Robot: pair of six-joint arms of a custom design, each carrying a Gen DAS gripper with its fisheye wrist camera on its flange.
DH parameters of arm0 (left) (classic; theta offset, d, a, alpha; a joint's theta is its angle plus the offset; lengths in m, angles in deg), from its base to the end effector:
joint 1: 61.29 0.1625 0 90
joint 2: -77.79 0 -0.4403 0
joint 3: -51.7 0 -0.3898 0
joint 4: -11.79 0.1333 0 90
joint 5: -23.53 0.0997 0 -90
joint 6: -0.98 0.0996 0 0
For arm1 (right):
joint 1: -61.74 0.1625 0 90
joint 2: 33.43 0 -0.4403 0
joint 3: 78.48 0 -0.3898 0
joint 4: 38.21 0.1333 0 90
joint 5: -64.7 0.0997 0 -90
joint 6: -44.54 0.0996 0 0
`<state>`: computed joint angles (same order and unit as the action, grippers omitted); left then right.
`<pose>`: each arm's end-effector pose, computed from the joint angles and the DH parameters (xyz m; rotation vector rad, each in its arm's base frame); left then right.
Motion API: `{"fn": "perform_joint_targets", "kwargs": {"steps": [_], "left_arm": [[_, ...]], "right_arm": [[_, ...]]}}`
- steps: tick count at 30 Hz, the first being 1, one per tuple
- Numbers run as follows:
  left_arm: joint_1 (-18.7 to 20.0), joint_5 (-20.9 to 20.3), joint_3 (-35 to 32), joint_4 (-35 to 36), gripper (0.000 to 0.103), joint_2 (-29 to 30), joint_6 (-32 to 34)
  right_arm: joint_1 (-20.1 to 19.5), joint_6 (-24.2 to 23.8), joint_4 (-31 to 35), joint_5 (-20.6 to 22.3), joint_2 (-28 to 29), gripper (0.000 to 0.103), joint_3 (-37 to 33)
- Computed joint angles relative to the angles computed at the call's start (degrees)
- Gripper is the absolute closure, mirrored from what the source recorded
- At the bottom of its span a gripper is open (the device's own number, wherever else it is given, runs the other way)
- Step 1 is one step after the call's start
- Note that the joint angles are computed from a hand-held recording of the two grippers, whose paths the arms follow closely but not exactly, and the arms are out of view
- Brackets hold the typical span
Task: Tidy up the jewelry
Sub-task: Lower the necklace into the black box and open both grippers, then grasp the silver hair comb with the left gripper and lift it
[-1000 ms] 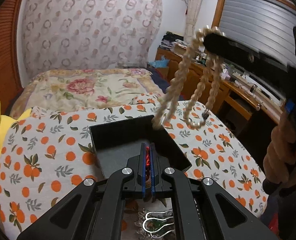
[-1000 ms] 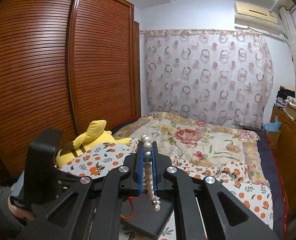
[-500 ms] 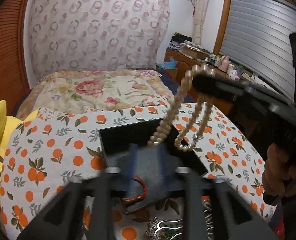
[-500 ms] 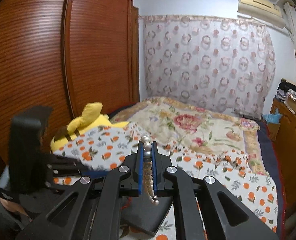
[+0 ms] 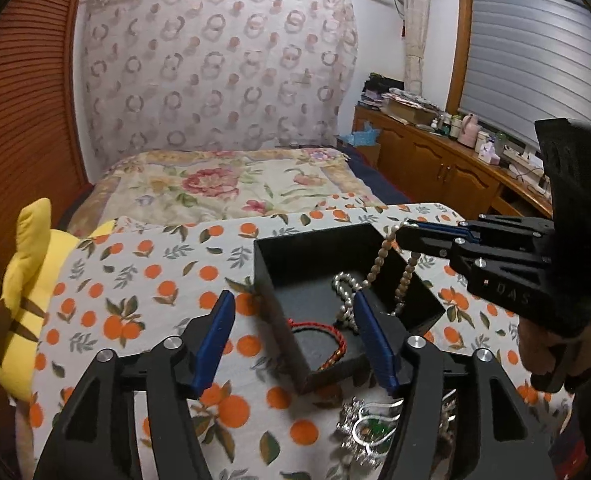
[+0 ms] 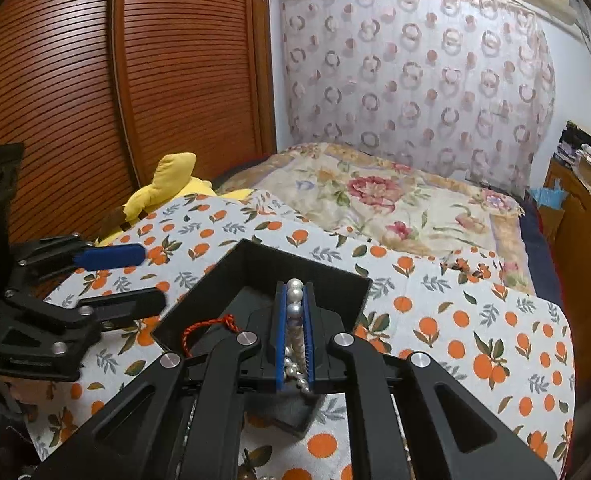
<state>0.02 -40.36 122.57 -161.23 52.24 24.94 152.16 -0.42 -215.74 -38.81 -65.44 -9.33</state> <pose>-0.2310 -0.7911 0.0654 0.9597 2.3995 -0.9034 0.1161 -0.8214 0.1756 0.8143 -2.2995 0.9511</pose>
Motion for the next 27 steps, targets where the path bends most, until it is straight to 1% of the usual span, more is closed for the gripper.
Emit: {"fn": "perform_joint_targets", "kwargs": {"steps": [5, 6, 7, 8, 12, 16, 19, 20, 22, 24, 27], "left_arm": [[-0.2, 0.4, 4.1, -2.6, 0.033, -1.8, 0.2], [-0.3, 0.6, 5.2, -3.4, 0.031, -2.1, 0.3], [-0.4, 0.8, 6.1, -4.0, 0.03, -2.5, 0.5], [-0.4, 0.9, 6.9, -4.6, 0.029, -2.8, 0.6], [-0.5, 1.0, 9.8, -5.7, 0.027, -3.9, 0.6], [-0.3, 1.1, 12.3, -5.0, 0.027, -5.0, -1.1], [0.3, -0.4, 13.1, -3.3, 0.028, -5.7, -3.1], [0.5, -0.8, 13.1, -2.4, 0.028, -5.8, -3.7], [1.1, -2.2, 12.6, 0.5, 0.041, -5.9, -5.9], [1.7, -3.5, 11.6, 3.2, 0.046, -5.6, -7.9], [1.9, -3.8, 10.6, 5.0, 0.052, -4.9, -9.1]], "right_arm": [[-0.1, -0.1, -2.6, 0.7, -2.7, 0.093, 4.6], [-0.1, -0.1, -3.2, 0.7, -3.2, 0.091, 5.4], [-0.1, 0.1, -4.1, 0.7, -3.8, 0.083, 6.6], [-0.1, 0.3, -4.7, 0.6, -4.3, 0.081, 7.6], [-0.5, 0.8, -7.3, 0.6, -6.7, 0.08, 12.3], [-1.0, 1.4, -9.4, -1.4, -8.4, 0.08, 16.5], [-1.5, 1.2, -11.2, -2.8, -9.2, 0.08, 19.6], [-1.7, 1.2, -11.8, -3.4, -9.4, 0.08, 20.6], [-2.1, 1.5, -12.7, -3.8, -9.9, 0.08, 22.5], [-2.6, 2.0, -13.0, -3.9, -10.4, 0.08, 24.2], [-2.9, 2.1, -13.5, -4.7, -10.8, 0.08, 26.0]]}}
